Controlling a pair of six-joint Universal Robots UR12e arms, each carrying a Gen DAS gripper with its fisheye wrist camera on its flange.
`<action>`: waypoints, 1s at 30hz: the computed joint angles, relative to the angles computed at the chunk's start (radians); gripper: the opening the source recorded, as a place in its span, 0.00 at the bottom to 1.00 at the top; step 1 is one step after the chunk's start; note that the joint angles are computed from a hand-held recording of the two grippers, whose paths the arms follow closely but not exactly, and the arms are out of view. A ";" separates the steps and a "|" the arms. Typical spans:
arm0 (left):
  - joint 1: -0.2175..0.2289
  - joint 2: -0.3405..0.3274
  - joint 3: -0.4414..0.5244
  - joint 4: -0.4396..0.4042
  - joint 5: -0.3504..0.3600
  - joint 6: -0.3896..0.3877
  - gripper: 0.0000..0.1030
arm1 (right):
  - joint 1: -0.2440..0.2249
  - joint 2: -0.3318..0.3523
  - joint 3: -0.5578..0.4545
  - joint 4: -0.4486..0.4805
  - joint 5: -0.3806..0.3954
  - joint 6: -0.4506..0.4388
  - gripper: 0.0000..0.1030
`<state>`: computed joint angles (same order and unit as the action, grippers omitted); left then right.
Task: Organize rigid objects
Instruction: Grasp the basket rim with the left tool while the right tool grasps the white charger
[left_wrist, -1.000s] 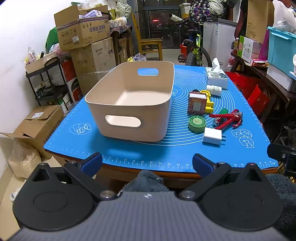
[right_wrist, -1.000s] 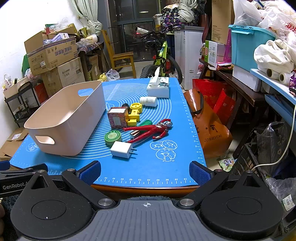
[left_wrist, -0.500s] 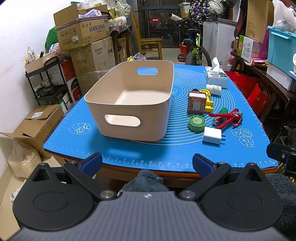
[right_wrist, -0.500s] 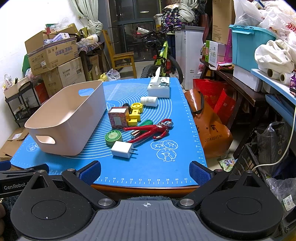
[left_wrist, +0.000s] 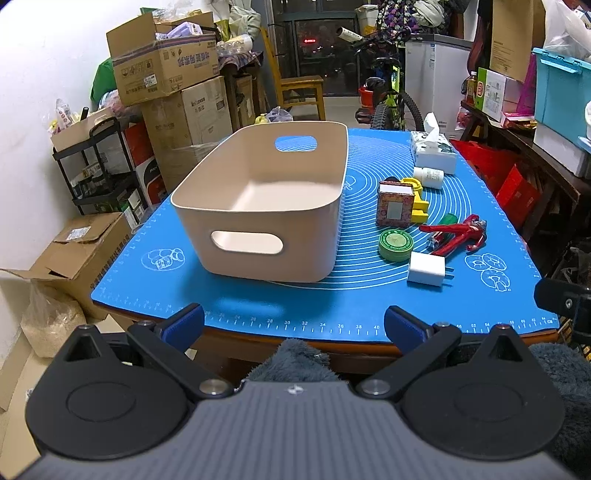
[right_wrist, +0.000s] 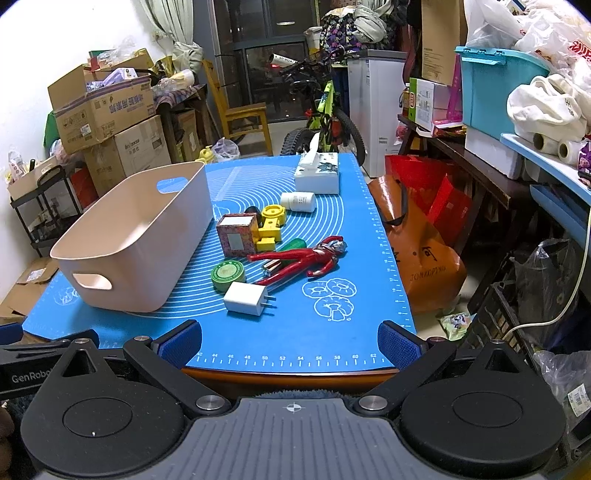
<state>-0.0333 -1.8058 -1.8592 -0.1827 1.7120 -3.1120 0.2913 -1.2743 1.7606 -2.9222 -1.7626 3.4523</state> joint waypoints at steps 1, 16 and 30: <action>0.001 0.001 0.001 -0.004 -0.001 0.000 0.99 | 0.001 -0.001 0.000 -0.003 0.000 -0.001 0.98; 0.043 -0.016 0.081 0.002 0.062 -0.014 1.00 | -0.007 0.045 -0.093 0.008 0.041 0.035 0.98; 0.119 -0.136 0.242 -0.079 -0.010 -0.016 0.99 | -0.006 0.182 -0.272 0.227 0.037 0.066 0.98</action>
<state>0.0853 -1.9421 -1.6174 -0.2621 1.7016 -3.1277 0.2856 -1.0926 1.4885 -2.6951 -1.7259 3.5182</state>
